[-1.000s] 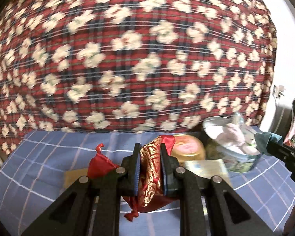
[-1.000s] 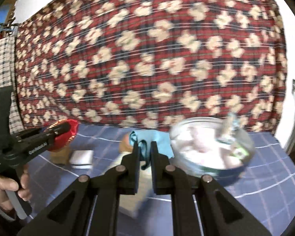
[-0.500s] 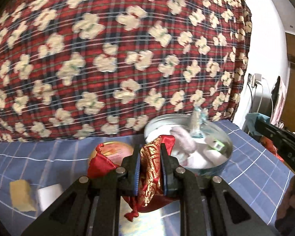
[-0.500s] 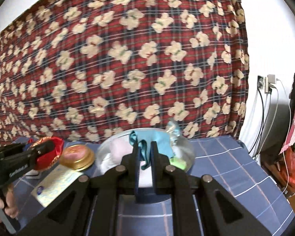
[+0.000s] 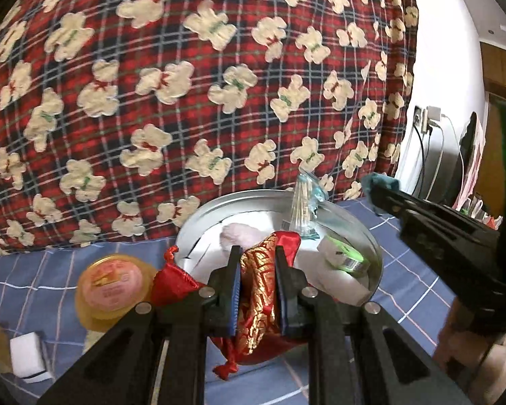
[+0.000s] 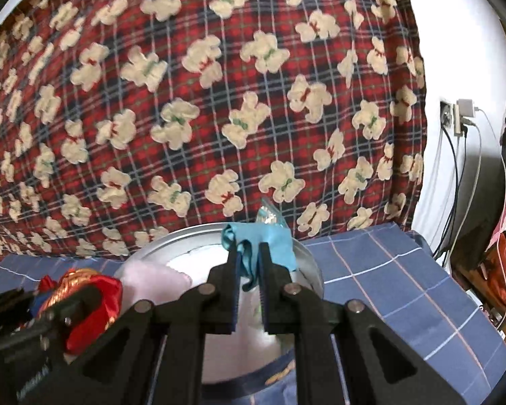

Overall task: Organize soft objects
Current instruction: 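Carry the pouch and blue cloth over the round tin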

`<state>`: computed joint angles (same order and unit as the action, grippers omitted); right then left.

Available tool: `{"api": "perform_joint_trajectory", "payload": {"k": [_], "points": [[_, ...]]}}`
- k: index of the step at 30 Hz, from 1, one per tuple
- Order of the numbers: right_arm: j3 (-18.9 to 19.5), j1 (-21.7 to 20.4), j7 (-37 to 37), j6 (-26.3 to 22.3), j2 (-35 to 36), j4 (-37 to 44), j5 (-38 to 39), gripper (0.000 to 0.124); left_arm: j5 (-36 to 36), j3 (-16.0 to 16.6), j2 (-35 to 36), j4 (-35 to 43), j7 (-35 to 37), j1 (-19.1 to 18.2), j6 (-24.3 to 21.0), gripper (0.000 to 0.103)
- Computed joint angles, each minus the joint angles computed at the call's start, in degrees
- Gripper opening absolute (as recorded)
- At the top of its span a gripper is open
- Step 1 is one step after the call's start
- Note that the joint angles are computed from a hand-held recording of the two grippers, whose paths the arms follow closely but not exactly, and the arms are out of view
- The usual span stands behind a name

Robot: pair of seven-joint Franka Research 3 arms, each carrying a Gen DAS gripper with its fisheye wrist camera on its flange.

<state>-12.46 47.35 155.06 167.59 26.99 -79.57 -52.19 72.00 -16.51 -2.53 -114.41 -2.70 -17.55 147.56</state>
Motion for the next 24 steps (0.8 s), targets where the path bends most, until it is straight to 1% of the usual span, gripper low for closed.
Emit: {"api": "perform_joint_trajectory", "payload": {"k": [2,5,6,11,14,19,21,24], "points": [[0.52,-0.71,-1.57,-0.75,2.12,2.31,1.41,0.009,-0.22,0.0,1.53,1.32,0.23,-0.13,-0.26,0.019],[1.59,-2.07,-4.45,0.63,3.39,2.16,5.4,0.009,-0.56,0.44,3.85,3.25,1.04,-0.79,-1.09,0.019],[2.31,-2.64,-6.79,0.12,3.74,2.2,7.32,0.009,-0.71,0.69,4.8,4.05,1.41,-1.02,-1.08,0.019],[-0.13,-1.31,-9.74,0.86,3.94,1.5,10.49,0.009,-2.0,2.11,9.14,7.98,3.01,-2.67,-2.01,0.019],[-0.54,-1.12,-11.68,0.14,4.4,1.82,12.47,0.009,-3.13,3.01,11.73,10.64,4.61,-4.16,-3.7,0.019],[1.54,-2.33,-17.79,-2.02,5.99,3.7,17.3,0.009,-4.57,4.48,13.9,12.31,5.66,-5.7,-4.03,0.019],[2.42,-2.72,-20.57,-3.28,6.82,4.78,19.35,0.009,-5.51,4.93,14.13,12.24,5.81,-5.86,-4.04,0.019],[4.34,-3.97,-24.46,-3.92,7.54,5.45,23.4,0.009,-6.39,5.39,14.28,11.97,6.03,-5.96,-4.3,0.019]]}}
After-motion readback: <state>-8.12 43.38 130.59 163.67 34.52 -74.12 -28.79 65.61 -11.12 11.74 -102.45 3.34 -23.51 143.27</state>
